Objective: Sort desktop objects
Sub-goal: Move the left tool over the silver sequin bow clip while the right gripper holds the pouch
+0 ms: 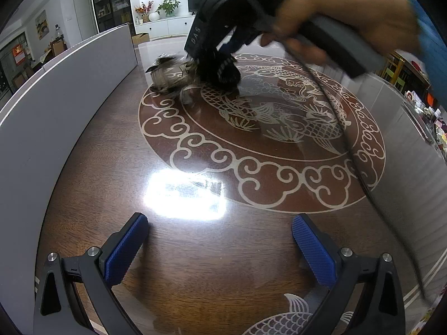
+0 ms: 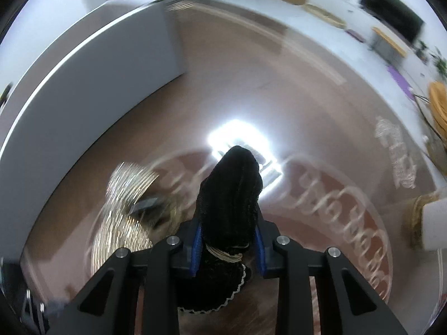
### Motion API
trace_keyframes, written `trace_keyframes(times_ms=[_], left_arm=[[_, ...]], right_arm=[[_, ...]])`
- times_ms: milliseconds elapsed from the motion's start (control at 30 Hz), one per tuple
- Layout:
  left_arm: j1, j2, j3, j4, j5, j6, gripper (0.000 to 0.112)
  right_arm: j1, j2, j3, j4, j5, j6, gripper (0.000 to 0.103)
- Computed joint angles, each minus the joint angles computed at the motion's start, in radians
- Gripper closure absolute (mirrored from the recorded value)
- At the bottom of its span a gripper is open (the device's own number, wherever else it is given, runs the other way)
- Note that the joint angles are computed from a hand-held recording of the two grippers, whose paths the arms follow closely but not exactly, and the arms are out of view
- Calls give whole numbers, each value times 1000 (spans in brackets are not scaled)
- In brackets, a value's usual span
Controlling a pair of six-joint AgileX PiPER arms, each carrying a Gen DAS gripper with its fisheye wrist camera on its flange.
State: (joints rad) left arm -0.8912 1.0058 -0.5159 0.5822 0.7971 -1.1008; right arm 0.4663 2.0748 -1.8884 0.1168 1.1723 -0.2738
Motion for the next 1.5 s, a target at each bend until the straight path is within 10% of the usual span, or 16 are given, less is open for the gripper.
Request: trace_keyframes(times_ms=[267,833,1067,1500], left_arm=[[-2,-2,1,1,3,-3,9],[-2,1,0,3,0,-5,9],[-2,1,1,3,0,-6,9],[-3,3,0,3,0,-8,9]], right_arm=[[-17,-339,509,34,-134,-95,73],[-514,-1241,1336,137,-283,-218,67],[-377,-1244,1401,38,-426,-37,34],[-388,-1278,1461,55,-510,-30,16]])
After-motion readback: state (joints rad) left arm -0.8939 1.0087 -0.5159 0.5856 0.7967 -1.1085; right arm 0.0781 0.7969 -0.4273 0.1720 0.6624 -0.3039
